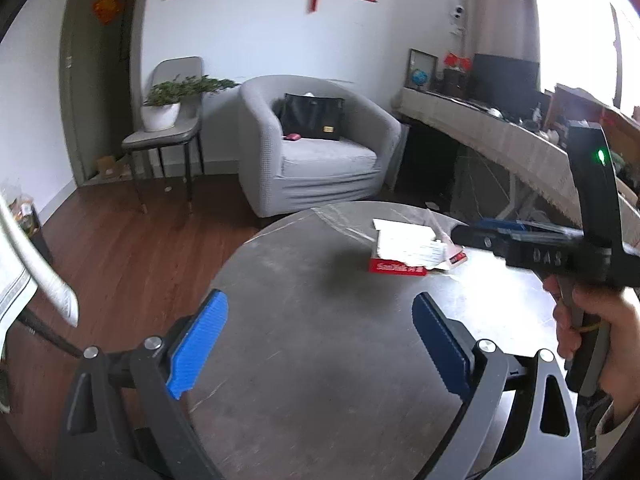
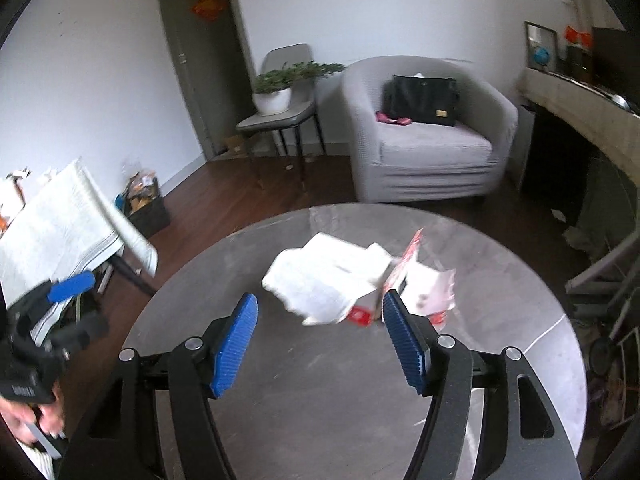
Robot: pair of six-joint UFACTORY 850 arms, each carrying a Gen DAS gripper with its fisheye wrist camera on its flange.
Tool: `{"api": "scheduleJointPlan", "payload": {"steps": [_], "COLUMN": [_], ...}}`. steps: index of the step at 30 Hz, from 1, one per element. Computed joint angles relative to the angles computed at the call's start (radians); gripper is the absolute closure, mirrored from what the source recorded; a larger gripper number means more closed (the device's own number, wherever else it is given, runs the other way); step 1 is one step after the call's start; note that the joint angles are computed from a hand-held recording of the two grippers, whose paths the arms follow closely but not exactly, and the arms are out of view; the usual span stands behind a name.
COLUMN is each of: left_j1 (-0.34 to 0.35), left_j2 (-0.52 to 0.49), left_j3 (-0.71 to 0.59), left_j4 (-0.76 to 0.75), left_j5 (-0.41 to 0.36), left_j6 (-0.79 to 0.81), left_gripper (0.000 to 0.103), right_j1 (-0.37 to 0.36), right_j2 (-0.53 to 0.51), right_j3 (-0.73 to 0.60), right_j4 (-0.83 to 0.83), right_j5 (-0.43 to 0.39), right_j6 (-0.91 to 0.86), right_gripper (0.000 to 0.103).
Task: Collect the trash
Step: 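Grasp the white box and paper with the left tool while the right tool grasps the red-white card packaging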
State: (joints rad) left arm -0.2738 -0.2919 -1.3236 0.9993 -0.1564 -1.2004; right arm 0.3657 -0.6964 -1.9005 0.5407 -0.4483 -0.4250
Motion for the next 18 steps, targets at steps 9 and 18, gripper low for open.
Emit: {"api": "scheduleJointPlan", "payload": {"steps": [9, 18], "left_j1": [-0.029, -0.050], "left_j2": [-0.130, -0.286], "left_j3": [-0.166, -0.355], "left_j4": [-0.420, -0.694], "left_j5": [-0.012, -0.064], "left_j6": [0.499, 0.831], "left_gripper": [0.006, 0.006], "right_j1": [-0.038, -0.074], "right_j2": [-0.070, -0.185], "right_j3": [-0.121, -0.305], "right_j4": [-0.100, -0.181], "right_j5": [-0.042, -0.151], "right_j6": [0.193, 0.336], "right_gripper": [0.027, 0.014]}}
